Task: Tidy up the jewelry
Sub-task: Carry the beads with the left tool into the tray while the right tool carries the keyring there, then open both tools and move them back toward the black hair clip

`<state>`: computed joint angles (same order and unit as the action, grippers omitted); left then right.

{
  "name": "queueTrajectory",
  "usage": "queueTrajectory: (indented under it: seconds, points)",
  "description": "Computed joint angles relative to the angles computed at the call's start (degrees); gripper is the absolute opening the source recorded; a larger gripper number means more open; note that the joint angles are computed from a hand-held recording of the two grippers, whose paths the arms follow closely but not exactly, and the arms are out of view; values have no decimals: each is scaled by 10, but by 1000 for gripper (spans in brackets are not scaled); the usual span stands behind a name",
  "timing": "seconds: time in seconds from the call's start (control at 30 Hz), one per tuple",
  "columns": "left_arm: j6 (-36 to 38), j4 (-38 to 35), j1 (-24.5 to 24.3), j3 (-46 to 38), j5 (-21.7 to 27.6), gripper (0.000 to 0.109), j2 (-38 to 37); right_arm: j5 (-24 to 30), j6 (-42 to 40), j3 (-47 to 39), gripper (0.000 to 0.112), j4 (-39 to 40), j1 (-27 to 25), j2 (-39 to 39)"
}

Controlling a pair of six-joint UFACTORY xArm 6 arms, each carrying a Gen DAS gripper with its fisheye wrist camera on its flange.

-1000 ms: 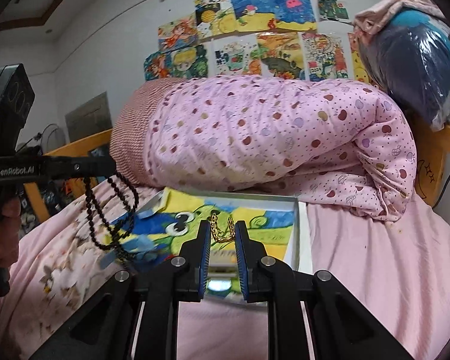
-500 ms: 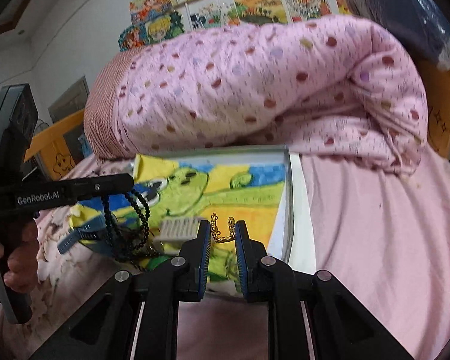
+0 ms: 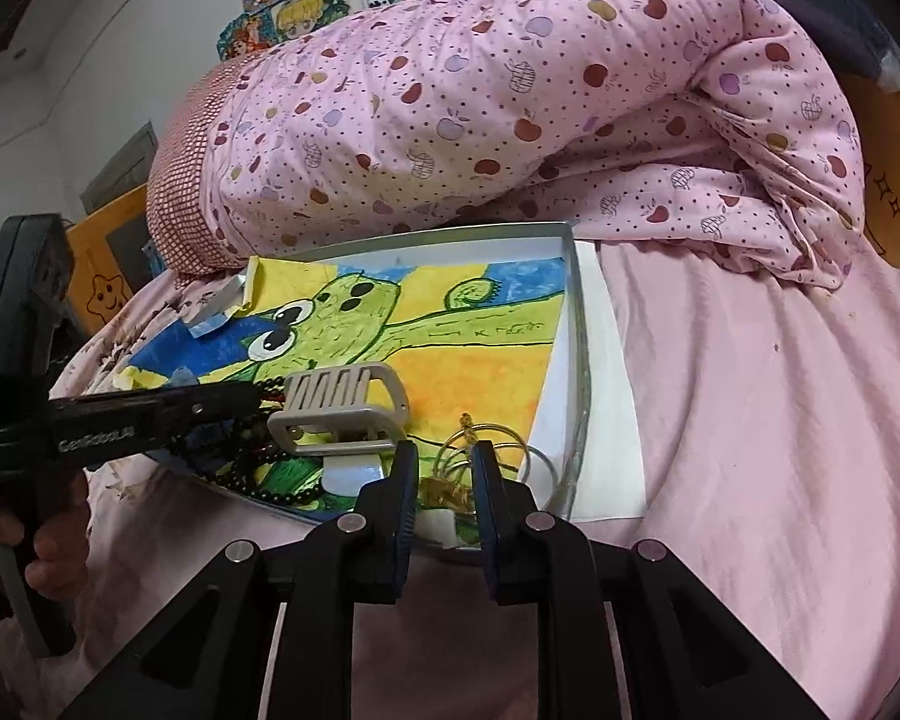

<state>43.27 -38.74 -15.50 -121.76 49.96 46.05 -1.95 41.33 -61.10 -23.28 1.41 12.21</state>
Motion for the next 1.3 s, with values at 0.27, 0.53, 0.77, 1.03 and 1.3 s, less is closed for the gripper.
queueTrajectory:
  seconds: [0.27,0.53,0.77,1.03,1.3]
  points:
    - [19,-33,7,55,-20,51,-43,24,275,-17,53,-288,-25,-33]
    - [58,-111,30,159,-50,95,-142,71,471,-25,90,-490,-2,-103]
    - [156,-190,59,275,-98,100,-254,125,532,-14,99,-554,53,-167]
    - [256,-257,106,392,-114,101,-366,192,573,16,103,-596,125,-243]
    - [328,-298,159,470,-108,101,-433,274,558,57,103,-580,193,-303]
